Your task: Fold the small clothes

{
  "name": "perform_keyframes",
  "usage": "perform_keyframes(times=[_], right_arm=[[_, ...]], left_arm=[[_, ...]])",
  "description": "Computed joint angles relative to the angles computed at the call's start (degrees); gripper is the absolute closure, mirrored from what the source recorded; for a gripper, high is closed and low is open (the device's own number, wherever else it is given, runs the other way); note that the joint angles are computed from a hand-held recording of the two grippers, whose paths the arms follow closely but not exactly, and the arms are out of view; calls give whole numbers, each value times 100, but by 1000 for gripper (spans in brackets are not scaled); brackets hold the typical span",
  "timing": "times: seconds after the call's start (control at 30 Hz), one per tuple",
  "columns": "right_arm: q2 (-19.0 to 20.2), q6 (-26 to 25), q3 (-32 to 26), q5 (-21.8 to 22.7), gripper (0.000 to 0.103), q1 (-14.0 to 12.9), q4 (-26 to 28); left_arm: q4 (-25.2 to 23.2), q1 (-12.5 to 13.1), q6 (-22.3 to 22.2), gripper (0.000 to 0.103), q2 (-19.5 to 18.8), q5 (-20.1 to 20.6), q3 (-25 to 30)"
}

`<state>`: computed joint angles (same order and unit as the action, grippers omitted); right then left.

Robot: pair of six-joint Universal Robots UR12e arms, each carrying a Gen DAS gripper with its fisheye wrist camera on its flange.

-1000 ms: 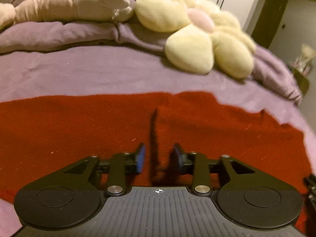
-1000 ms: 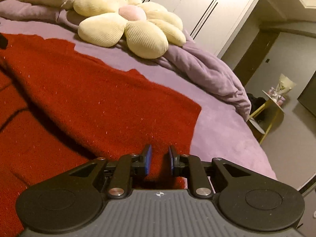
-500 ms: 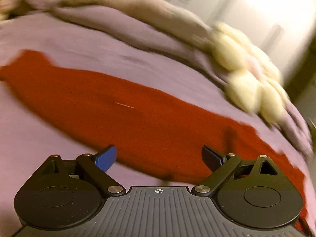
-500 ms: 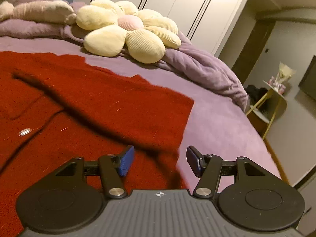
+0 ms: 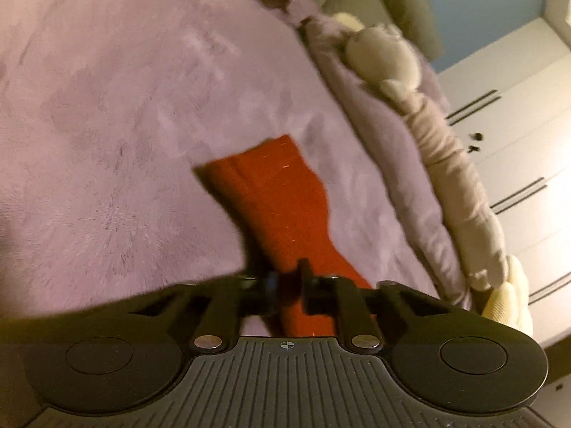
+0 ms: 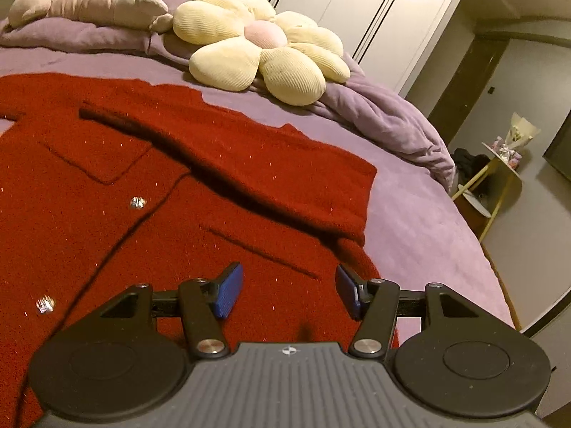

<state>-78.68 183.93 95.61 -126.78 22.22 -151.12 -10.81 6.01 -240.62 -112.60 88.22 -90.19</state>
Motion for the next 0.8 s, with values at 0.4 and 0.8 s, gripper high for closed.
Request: perform_keyframes(times=[0.4, 0.8], right_arm=[[-216, 382, 148, 127, 47, -125, -22], [-249, 243, 143, 481, 47, -333, -532]], left_arm=[[576, -505, 3097, 92, 10, -590, 764], [-1062, -1725, 5395, 50, -334, -2368, 1343]])
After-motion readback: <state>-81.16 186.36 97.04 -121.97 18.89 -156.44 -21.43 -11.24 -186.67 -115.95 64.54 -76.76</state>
